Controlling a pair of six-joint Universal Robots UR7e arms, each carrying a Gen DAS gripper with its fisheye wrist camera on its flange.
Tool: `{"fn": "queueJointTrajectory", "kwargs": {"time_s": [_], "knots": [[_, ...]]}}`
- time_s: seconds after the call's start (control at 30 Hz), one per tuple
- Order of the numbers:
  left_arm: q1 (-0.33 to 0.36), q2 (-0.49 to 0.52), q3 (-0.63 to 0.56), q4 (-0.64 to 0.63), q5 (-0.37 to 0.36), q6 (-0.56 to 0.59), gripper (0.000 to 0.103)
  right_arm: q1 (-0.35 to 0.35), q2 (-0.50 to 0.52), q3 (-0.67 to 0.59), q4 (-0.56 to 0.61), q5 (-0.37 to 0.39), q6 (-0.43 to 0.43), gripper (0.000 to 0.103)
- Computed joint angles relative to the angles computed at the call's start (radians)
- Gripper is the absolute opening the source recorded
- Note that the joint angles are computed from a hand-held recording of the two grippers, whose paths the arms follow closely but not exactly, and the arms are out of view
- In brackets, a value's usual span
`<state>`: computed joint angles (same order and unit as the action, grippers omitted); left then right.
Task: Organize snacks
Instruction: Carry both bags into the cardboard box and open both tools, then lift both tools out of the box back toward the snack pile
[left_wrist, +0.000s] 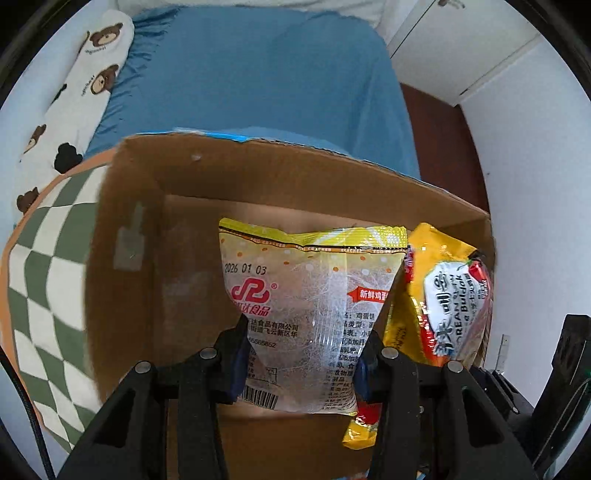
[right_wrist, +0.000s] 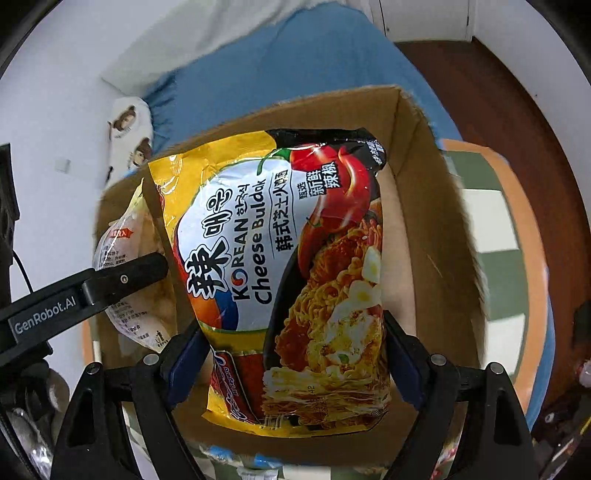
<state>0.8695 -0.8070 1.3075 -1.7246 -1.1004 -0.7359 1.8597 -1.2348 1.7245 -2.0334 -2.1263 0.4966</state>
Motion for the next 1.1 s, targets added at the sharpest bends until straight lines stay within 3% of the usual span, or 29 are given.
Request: {"fn": "queueJointTrajectory", "kwargs": {"time_s": [0.2,0.23,0.3,0.33,0.37,0.7,1.1], "knots": [[0.034,0.085,-0.102,0.069,0.003,0.002,0.043,-0.037,0.067,-0.05,0.064,-0.001,-0.031,0.089],[0.034,0.091,-0.105,0.067,0.014,0.009,0.046,-0.044,0.086,-0.062,0.057,-0.004,-0.051,0.089],[0.032,0.095,-0.103,0.057,0.046,0.015,0.07,-0.046,0.107,-0.079,0.049,-0.025,-0.09,0.099],[0.032,0.095,-0.099,0.053,0.045,0.017,0.096,-0.046,0.108,-0.072,0.035,-0.039,-0.109,0.1],[0.031,0.094,-0.097,0.055,0.05,0.018,0.1,-0.044,0.109,-0.073,0.035,-0.051,-0.119,0.1],[0.002,0.028,0.01,-0.015,0.085,0.016,0.1,-0.03,0.038,-0.007,-0.014,-0.089,-0.14,0.1],[-0.128,-0.164,0.258,-0.178,0.215,0.016,0.1,0.119,-0.095,0.092,-0.068,-0.205,-0.119,0.1]]}}
